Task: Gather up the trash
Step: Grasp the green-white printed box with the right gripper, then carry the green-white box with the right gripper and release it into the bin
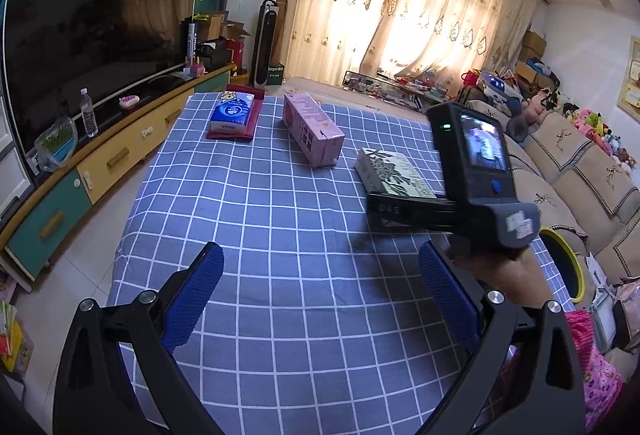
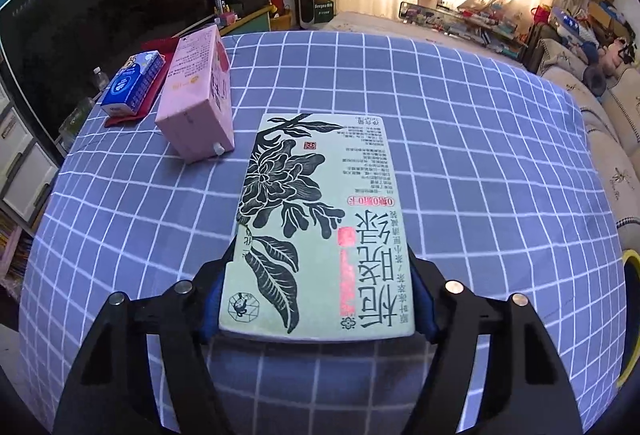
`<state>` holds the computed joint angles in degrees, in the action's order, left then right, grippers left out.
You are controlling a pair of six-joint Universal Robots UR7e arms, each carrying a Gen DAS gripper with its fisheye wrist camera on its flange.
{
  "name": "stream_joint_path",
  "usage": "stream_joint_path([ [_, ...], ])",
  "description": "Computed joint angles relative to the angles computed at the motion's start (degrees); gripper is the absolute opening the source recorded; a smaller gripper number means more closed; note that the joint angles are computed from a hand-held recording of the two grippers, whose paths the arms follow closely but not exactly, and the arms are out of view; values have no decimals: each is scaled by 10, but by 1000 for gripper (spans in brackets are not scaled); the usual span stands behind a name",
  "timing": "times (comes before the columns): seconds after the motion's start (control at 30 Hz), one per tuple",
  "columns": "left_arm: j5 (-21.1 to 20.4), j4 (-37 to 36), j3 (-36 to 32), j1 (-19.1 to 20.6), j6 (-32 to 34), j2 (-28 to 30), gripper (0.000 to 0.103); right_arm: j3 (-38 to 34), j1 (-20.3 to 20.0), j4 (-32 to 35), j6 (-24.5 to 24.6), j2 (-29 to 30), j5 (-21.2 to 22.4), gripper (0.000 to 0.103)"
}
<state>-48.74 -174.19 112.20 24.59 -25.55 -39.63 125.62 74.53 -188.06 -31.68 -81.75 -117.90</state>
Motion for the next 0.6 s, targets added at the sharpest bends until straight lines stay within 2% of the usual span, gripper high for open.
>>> stream_joint_path([
  [0.17,4,8,0,0,-6,-1,96,37,-35,53,8,-81,57,67],
  [0.37,-1,15,-11,-1,-6,14,96,86,-92,79,-2,-189,132,67],
  [0.5,-7,20,-28,-6,1,30,96,112,-152,86,-15,-266,182,67],
  [0.6,-6,24,-38,-11,5,40,96,114,-220,110,-13,-324,229,67],
])
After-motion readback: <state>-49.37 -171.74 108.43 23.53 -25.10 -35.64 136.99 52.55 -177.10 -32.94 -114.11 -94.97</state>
